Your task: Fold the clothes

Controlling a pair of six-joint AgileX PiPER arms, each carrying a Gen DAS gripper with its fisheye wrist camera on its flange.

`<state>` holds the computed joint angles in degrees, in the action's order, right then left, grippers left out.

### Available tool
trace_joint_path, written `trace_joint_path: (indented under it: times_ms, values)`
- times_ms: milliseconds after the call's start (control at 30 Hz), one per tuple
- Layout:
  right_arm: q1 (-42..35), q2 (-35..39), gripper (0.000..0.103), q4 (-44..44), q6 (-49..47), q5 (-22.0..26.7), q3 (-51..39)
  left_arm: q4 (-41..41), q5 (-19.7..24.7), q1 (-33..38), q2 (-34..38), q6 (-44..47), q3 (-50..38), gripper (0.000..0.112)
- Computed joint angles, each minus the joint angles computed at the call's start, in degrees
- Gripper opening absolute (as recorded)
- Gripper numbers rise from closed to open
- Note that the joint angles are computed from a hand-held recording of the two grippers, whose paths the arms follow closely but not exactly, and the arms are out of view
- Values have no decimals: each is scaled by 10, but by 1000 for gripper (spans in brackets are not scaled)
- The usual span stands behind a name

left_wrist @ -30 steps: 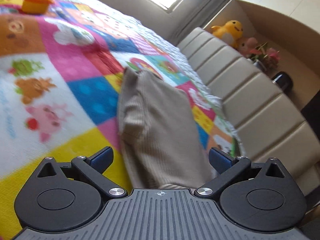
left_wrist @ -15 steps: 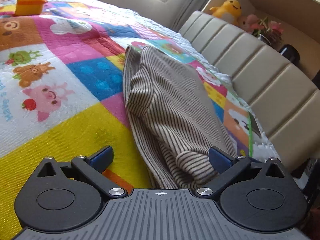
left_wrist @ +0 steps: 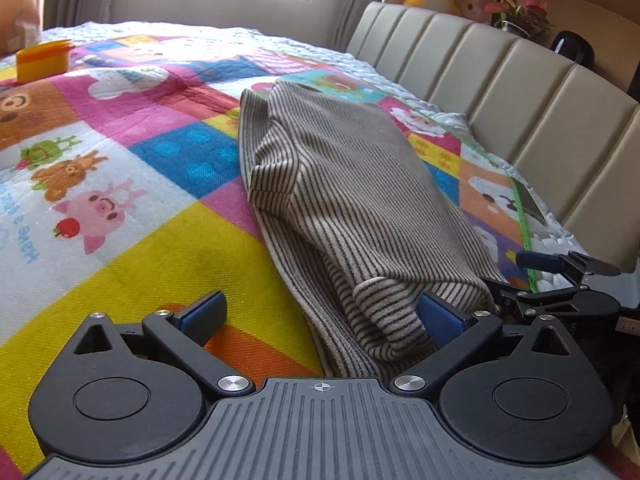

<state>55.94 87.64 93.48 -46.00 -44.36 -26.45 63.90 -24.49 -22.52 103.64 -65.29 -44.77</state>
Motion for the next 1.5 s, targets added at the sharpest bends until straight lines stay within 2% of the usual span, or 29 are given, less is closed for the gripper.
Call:
trace_joint_path:
  times_ms: [67,200,267,333,433,500,533,633,700,767,833,900,1000,1100,1267,1333,1367,1433,1500]
  values:
    - [3,-24,103,33,-58,-12,-7,38,-20,19,-3,-40,1,103]
    - [70,-47,102,47,-123,-99,-23,49,-62,57,-7,-81,7,103]
    - [87,-53,93,25,-124,-119,-33,22,-62,64,-10,-70,12,103]
    - [77,-53,78,-6,-125,-103,-50,-8,-49,63,-16,-53,17,103]
    - [57,-25,76,-41,-137,-56,-74,-19,-35,66,-30,-43,24,103]
    - [33,4,75,-22,-233,21,-96,-9,-30,75,-40,-47,30,103]
    - [33,18,75,-16,-262,35,-98,-6,-27,80,-45,-46,33,103]
    - [62,25,76,-16,-277,10,-97,-2,-24,96,-55,-40,42,103]
    - [75,-6,78,-34,-271,20,-87,0,-27,101,-55,-36,44,103]
    - [88,-17,85,-63,-256,36,-81,6,-32,101,-52,-35,43,103]
    - [98,15,86,-62,-278,36,-98,9,-35,95,-50,-32,40,103]
    - [109,66,86,-69,-291,15,-114,14,-39,87,-50,-34,38,103]
    - [116,113,86,-94,-263,-16,-120,29,-47,84,-64,-33,45,103]
    - [79,79,70,-86,-223,14,-119,42,-52,87,-85,-17,57,103]
    - [-113,-35,68,-206,51,249,-71,76,-63,86,-81,-13,55,103]
    - [-154,-50,68,-293,165,288,-58,80,-46,69,-71,-4,47,103]
    - [-157,-49,68,-329,199,287,-54,77,-33,56,-62,7,40,103]
    - [-145,-38,68,-351,199,266,-51,64,9,23,-42,20,20,103]
    - [-113,-29,69,-285,108,235,-57,14,64,-15,-19,62,-5,103]
